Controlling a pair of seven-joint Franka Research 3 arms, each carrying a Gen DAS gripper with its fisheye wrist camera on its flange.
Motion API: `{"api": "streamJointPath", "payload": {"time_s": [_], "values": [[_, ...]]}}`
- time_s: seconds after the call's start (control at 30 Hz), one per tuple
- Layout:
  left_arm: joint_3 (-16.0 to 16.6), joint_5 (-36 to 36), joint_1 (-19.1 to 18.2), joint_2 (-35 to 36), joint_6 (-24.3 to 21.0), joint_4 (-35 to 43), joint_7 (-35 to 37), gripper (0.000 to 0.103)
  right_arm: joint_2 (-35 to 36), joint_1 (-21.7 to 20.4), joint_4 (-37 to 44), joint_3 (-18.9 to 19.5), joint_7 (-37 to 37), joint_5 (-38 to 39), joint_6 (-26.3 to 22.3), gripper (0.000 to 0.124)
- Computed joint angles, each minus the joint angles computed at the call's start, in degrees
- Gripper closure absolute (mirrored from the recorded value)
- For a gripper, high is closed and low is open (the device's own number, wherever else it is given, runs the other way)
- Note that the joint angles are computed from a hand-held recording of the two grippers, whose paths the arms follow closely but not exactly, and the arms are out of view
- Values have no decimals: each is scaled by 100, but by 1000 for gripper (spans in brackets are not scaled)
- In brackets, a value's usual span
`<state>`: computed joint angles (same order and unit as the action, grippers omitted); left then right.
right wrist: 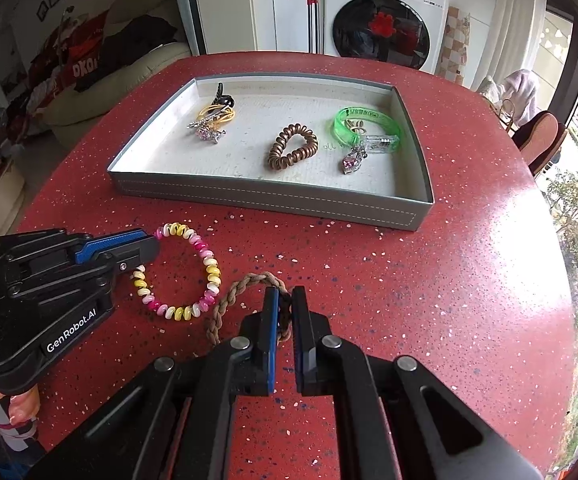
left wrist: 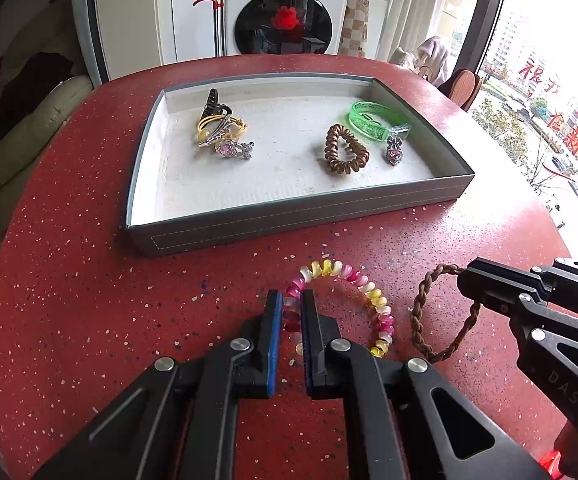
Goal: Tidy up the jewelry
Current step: 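Lift both bracelets and carry them toward the grey tray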
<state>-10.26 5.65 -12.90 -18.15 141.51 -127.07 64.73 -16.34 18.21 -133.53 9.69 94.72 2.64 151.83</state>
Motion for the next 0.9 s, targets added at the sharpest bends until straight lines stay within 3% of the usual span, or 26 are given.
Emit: {"api": "streamJointPath", "payload": {"time_s": [0.9], "values": [[-10,-176,-136,-5,47,33,255,76,-88,-18,-141,-79,-74,224,34,117]]}}
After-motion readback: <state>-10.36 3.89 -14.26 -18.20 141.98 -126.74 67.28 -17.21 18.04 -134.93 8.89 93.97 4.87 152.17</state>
